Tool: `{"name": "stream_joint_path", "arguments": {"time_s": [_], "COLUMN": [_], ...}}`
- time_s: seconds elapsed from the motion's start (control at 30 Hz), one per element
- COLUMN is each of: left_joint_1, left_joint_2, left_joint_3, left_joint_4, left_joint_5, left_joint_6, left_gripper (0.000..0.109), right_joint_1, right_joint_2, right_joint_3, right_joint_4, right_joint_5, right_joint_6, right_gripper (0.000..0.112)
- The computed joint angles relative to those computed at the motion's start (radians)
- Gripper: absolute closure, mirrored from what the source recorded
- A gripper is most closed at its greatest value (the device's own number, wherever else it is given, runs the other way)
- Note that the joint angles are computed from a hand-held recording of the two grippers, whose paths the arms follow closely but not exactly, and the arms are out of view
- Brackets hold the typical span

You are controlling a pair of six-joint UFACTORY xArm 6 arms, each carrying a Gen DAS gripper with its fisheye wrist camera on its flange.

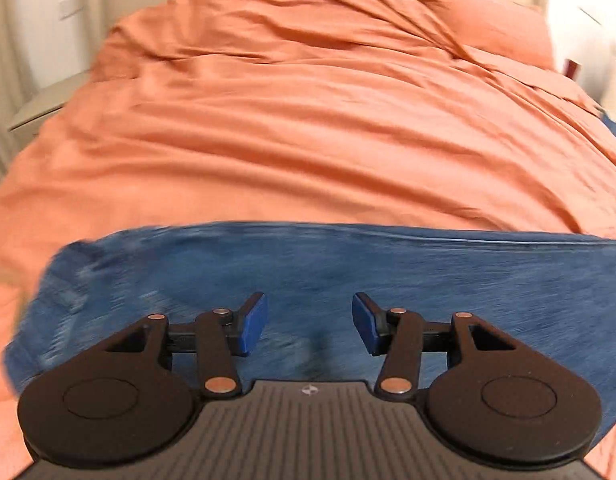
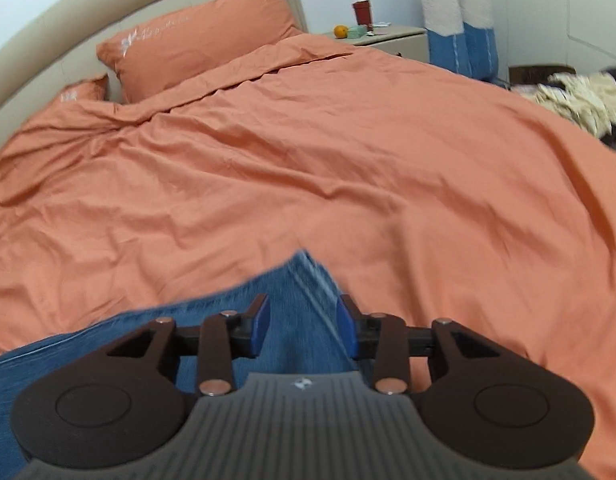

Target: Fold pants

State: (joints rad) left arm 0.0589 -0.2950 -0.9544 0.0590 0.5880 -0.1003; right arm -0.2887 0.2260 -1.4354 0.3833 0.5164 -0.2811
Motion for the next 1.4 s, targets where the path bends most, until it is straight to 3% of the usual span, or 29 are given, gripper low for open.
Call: {"name": "stream_joint_path", "arguments": {"time_s": [0.13,0.2,0.23,0.27,0.37,0.5,0.7,0.8,0.87,0.9,1.03,1.13,1.3,1.4], "left_joint_1": [-0.053,-0.074,-0.084,-0.093,-0.13,-0.192,-0.268,-0.296,-0.312,-0.319,-0.348,-0.371,-0.395,-0.399], "left_joint_2": [0.087,0.124,0.143,0.153,0.182,0.229,0.264,0.257,0.253,0.25,0.249,0.254,0.288,0.323], "left_joint_3": [-0.047,-0.064,-0.072,-0.075,-0.084,-0.112,-0.138,-0.134,-0.132,-0.127,-0.129,-0.131,-0.155,-0.177], "left_joint_4": [-0.024,-0.036,-0.053,-0.07,-0.127,-0.159,-0.118,-0.102,-0.072,-0.057,-0.036,0.011,0.084,0.113], "left_joint_5": [-0.03,-0.045,-0.057,-0.066,-0.102,-0.129,-0.137,-0.142,-0.143,-0.145,-0.14,-0.145,-0.159,-0.177], "left_joint_6": [0.048,0.061,0.077,0.094,0.175,0.243,0.262,0.259,0.244,0.232,0.197,0.158,0.079,0.043], "left_gripper": [0.049,0.049,0.049,0.049,0.049,0.05,0.05,0.05,0.05,0.05,0.05,0.05,0.05,0.05], "right_joint_1": [0.017,0.019,0.019,0.02,0.03,0.029,0.015,-0.015,-0.04,-0.056,-0.128,-0.179,-0.206,-0.187], "right_joint_2": [0.144,0.188,0.206,0.221,0.21,0.232,0.214,0.112,0.01,-0.044,-0.242,-0.313,-0.277,-0.232], "right_joint_3": [-0.163,-0.209,-0.233,-0.252,-0.217,-0.207,-0.214,-0.135,-0.039,0.013,0.225,0.341,0.404,0.386], "right_joint_4": [-0.128,-0.177,-0.176,-0.183,-0.224,-0.346,-0.355,-0.166,-0.037,0.034,0.245,0.381,0.571,0.63], "right_joint_5": [0.047,0.071,0.097,0.122,0.072,0.006,0.039,0.073,0.092,0.112,0.212,0.267,0.252,0.2], "right_joint_6": [0.078,0.104,0.102,0.105,0.079,0.199,0.251,0.126,0.036,-0.007,-0.08,-0.095,-0.096,-0.124], "right_gripper": [0.069,0.071,0.082,0.101,0.109,0.112,0.11,0.104,0.076,0.073,0.073,0.07,0.064,0.071]}}
